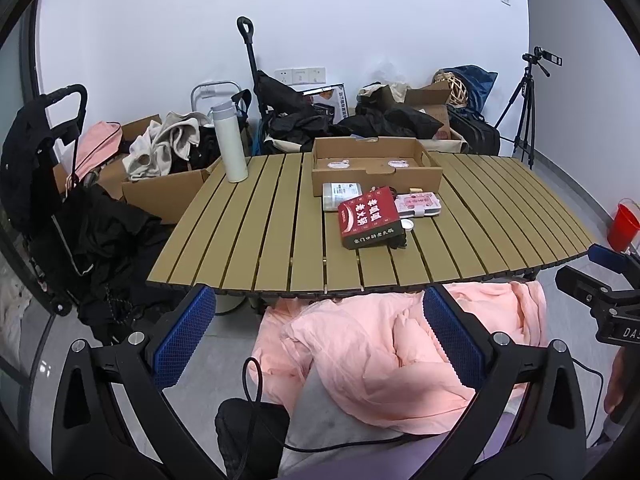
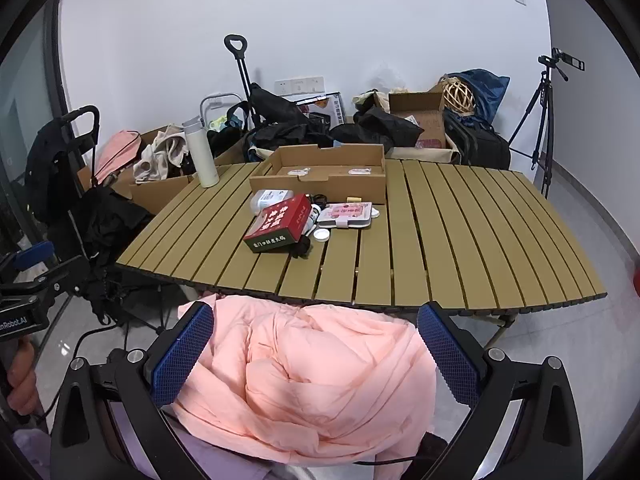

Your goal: Organize objects

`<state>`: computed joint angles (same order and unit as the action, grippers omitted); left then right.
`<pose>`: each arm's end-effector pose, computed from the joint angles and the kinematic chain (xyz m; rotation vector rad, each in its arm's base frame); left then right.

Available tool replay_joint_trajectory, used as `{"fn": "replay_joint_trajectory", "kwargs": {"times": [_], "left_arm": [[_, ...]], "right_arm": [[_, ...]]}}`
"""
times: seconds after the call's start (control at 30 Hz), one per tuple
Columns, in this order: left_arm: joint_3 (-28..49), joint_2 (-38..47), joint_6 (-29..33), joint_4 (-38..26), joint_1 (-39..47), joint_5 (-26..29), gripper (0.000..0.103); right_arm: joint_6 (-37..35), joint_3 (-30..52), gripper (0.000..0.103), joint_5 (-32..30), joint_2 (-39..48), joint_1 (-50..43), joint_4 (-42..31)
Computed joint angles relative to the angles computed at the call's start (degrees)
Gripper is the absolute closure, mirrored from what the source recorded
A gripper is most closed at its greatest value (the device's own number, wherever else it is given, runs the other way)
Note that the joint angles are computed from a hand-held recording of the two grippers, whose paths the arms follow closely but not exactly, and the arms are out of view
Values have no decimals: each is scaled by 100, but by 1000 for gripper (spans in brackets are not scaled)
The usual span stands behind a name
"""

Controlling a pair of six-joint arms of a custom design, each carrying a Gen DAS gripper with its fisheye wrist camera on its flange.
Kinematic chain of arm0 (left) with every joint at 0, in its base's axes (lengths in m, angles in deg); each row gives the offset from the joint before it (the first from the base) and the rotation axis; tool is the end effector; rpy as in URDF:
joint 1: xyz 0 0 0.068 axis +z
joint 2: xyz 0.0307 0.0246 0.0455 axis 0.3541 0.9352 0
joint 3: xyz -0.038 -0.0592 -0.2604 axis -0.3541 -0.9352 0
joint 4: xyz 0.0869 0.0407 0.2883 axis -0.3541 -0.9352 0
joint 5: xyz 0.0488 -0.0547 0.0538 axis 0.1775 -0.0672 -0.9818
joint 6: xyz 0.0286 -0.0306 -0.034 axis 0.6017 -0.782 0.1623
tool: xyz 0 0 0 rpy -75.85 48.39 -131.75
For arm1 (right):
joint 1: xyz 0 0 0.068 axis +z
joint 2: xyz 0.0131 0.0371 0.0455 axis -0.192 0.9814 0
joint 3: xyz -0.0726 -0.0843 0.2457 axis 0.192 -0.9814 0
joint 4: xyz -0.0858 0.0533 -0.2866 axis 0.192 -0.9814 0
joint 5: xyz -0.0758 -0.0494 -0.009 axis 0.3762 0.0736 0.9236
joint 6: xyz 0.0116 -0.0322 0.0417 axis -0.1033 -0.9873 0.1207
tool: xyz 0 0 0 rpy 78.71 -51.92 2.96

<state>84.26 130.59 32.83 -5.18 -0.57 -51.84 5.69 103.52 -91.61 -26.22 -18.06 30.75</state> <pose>0.1611 -0.0494 0.3748 -0.0367 2.2260 0.0785 0.1806 -0.0100 0.3496 -0.2426 2.2500 0.2414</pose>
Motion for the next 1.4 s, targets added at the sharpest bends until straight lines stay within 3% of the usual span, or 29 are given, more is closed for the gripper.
{"fn": "replay_joint_trajectory", "kwargs": {"times": [0.7,0.9,1.4], "left_arm": [[-55,-61,137,15,230,238,0],[-63,-50,153,25,263,268,0],[-73,65,83,15,214,235,0]], "right_arm": [[72,-35,0,-87,128,-125,-26],[159,-57,0,320,106,82,35],[201,-85,0,281,133,83,17]]}}
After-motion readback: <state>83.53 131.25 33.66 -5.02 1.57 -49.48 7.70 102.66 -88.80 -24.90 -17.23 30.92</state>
